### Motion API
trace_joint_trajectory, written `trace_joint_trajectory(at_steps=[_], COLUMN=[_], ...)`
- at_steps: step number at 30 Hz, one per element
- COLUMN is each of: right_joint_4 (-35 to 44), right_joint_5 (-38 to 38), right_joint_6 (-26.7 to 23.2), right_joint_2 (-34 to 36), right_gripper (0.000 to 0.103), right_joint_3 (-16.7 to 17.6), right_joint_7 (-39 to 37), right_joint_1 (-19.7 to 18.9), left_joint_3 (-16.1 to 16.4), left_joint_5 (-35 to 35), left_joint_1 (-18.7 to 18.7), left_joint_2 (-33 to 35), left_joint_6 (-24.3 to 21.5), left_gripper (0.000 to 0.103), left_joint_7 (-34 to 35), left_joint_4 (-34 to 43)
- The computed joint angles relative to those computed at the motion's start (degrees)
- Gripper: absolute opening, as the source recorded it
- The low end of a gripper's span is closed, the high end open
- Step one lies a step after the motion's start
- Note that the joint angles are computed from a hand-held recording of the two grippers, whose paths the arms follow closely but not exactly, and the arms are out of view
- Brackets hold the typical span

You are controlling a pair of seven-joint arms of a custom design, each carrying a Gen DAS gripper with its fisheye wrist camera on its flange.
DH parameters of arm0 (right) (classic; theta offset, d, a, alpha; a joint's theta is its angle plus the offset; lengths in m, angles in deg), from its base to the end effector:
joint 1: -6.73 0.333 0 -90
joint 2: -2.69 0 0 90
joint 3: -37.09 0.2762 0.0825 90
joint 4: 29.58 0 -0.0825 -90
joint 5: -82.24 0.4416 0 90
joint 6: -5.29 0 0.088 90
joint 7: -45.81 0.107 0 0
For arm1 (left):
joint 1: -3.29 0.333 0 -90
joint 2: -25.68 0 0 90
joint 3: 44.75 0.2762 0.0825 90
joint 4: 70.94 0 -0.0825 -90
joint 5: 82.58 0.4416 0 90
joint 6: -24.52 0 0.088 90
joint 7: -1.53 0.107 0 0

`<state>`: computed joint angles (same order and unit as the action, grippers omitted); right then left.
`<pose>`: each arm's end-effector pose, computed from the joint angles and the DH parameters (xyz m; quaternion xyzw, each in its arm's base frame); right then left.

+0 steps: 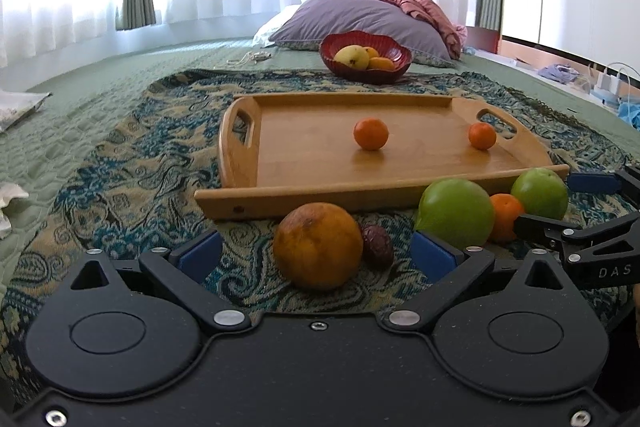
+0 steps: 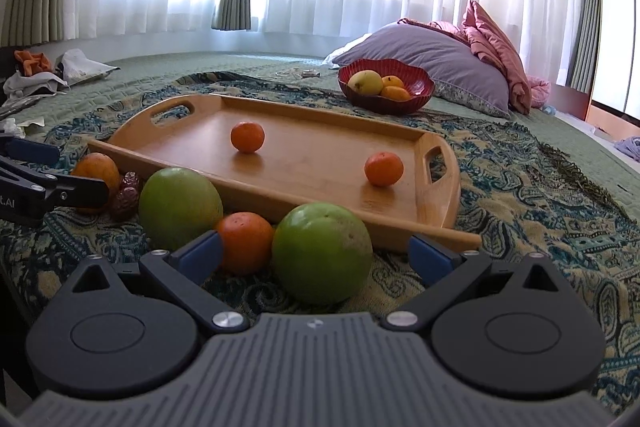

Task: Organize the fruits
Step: 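Grasp the brown grapefruit with the left tool while the right tool grasps a green pomelo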

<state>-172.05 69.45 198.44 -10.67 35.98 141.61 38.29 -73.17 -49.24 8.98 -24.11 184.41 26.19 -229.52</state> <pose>0.4568 0.2966 0.4365 -0.7657 0.3670 -0.2686 0.4548 0.4033 -0.1753 0.4580 -0.6898 0.5297 -0.3043 0.3886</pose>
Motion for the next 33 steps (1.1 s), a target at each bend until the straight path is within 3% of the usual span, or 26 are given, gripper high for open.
trace_joint_trajectory(at_steps=[4,6,11,13,17,24,33], right_joint_4=[0.0,0.1,0.5,0.6,0.8,0.5,-0.7], right_joint_5=[-0.8,-2.2,-7.4,-7.2,-6.7,-5.3,0.1], right_joint_6=[0.0,-0.3,-1.2,-1.0,-1.5,-3.4,-4.1], right_joint_2=[0.1,0.2,-0.2,0.0,0.4,-0.5,-1.9], right_gripper=[0.103,0.103,0.103,0.103,0.102,0.096,0.087], right_joint_3=[-2.0,-4.6,-16.2,-15.3,-13.6,-19.1,-19.7], right_joint_7=[1.3,2.5,5.9,5.6,5.2,2.1,-4.2], right_joint_1=[1.8,4.2,15.0,14.3,13.0,18.8,19.7], left_joint_3=[0.8,1.0,1.3,1.4,1.2,0.2,0.0], left_joint_5=[-0.8,-1.2,-2.6,-3.3,-4.1,-4.1,-4.9], left_joint_1=[-0.4,-0.5,-0.3,-0.2,-0.1,0.4,-0.1], left_joint_2=[0.0,-0.3,-0.3,-0.1,-0.2,-0.5,-1.7], left_joint_6=[0.6,1.2,2.7,2.8,3.4,3.6,3.2], left_gripper=[0.09,0.083,0.061,0.054,0.049,0.049,0.049], left_joint_7=[-0.3,-0.5,-0.5,-0.5,-0.6,0.1,-0.6], left_joint_4=[-0.7,-1.1,-1.6,-1.6,-1.9,-2.0,-2.8])
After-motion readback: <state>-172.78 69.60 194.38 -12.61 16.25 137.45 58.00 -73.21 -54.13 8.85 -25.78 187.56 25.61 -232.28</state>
